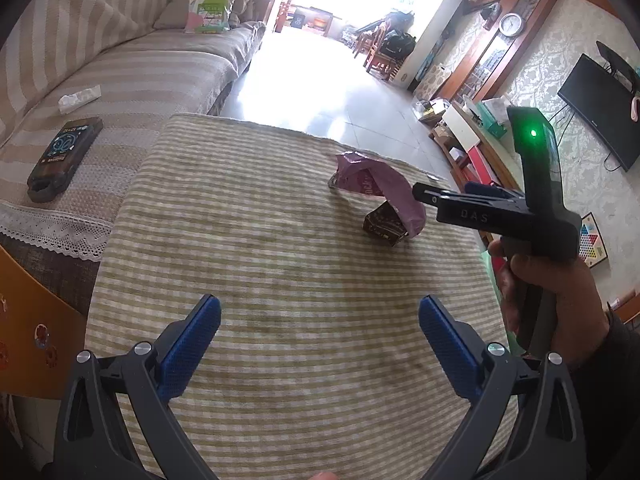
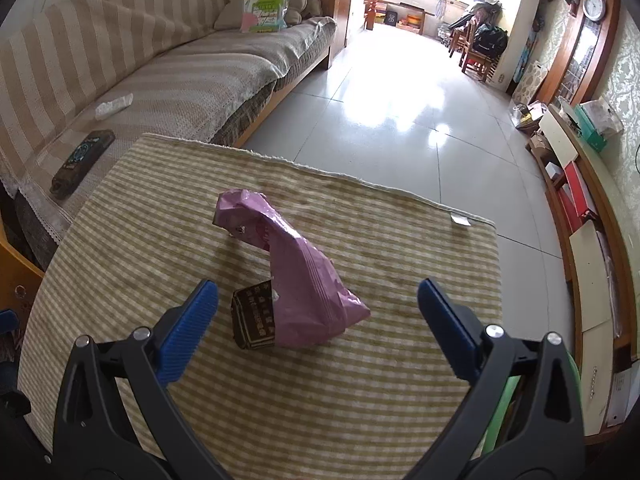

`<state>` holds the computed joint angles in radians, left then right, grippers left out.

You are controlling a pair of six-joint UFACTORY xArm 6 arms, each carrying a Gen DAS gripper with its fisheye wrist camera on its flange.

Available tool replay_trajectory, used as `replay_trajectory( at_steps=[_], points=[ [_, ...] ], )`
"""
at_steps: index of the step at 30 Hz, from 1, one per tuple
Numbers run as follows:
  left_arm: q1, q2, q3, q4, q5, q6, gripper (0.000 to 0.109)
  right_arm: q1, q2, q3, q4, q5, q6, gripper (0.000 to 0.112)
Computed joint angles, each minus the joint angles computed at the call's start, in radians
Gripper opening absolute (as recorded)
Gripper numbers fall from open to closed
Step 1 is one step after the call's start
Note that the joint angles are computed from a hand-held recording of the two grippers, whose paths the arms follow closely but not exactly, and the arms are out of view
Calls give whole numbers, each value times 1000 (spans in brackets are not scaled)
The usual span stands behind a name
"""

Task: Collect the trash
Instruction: 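Move both open tools back over the table toward the pink bag, then grasp the pink plastic bag with the right tool and lift it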

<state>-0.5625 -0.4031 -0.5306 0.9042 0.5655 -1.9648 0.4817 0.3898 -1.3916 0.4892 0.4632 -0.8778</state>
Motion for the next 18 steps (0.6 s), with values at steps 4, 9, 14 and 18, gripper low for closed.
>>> replay_trajectory(
  at_steps=[4,9,14,18],
  points=[
    [19,3,16,20,-29,-10,95,20,79,-82,-77,19,52,97],
    [45,9,37,10,-71,-1,95,38,155,-163,-177,52,131,78],
    [55,2,53,13,-87,-9,95,46,206,-218,-222,97,180,57],
    [58,0,58,22,-94,-18,95,39,220,-237,-194,111,168,42]
  ],
)
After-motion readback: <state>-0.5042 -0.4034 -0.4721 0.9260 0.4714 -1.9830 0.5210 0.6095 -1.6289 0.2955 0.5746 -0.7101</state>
